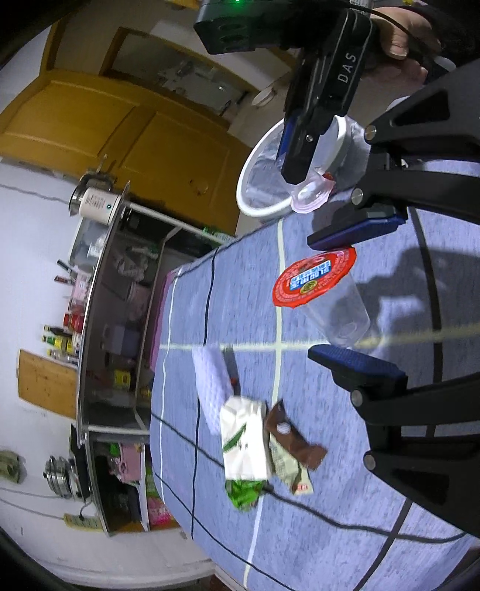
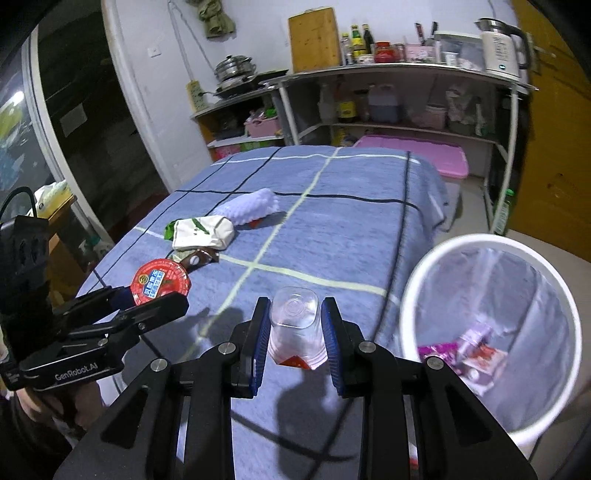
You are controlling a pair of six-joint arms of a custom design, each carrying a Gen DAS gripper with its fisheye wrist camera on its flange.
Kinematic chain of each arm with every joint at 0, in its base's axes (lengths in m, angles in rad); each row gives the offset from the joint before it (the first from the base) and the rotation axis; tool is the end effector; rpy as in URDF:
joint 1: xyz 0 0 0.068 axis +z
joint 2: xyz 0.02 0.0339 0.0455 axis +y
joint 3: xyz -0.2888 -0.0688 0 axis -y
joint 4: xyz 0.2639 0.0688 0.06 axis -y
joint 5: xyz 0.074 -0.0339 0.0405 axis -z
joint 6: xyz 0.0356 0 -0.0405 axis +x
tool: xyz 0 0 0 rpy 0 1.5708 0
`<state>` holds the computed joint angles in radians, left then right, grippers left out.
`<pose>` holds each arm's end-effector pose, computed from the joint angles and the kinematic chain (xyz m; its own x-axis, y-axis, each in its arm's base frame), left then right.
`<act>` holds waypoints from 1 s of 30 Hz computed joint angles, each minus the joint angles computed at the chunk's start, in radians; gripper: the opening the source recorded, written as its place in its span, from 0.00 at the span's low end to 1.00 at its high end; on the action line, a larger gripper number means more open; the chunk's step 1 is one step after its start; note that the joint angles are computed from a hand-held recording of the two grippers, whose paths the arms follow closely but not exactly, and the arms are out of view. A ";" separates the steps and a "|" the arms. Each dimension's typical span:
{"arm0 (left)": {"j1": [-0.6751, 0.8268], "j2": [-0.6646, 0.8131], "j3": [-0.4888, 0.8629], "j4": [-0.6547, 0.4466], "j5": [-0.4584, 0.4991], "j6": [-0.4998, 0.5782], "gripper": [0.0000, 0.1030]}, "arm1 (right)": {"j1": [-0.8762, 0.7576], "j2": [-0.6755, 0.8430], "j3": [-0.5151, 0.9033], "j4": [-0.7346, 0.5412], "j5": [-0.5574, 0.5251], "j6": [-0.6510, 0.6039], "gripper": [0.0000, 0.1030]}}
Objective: Collect trash
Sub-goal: 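Carry both cups over the white bin and open both tools to drop them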
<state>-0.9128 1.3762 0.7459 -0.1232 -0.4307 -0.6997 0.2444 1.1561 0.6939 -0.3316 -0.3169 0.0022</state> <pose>0.1893 -0.2206 0.2170 -0.6632 -0.0988 -0.7419 0.1381 0.9580 -0.2511 0.2323 0.0694 0.2370 -0.6928 -0.1706 -0.7006 -0.4404 0.8695 0.2237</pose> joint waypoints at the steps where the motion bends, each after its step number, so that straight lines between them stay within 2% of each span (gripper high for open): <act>1: -0.011 0.011 0.011 -0.003 -0.002 -0.001 0.53 | -0.020 -0.022 -0.011 -0.010 -0.009 -0.004 0.28; 7: -0.059 0.084 0.082 -0.014 0.002 0.003 0.53 | -0.139 -0.103 -0.051 -0.049 -0.057 -0.042 0.28; 13: -0.070 0.165 0.162 -0.002 0.034 0.042 0.53 | -0.301 -0.119 -0.061 -0.082 -0.119 -0.106 0.28; 22: -0.071 0.326 0.327 0.023 0.121 0.116 0.53 | -0.537 -0.052 -0.047 -0.096 -0.190 -0.196 0.28; 30: -0.073 0.472 0.483 0.003 0.185 0.163 0.53 | -0.635 0.023 -0.038 -0.093 -0.205 -0.254 0.28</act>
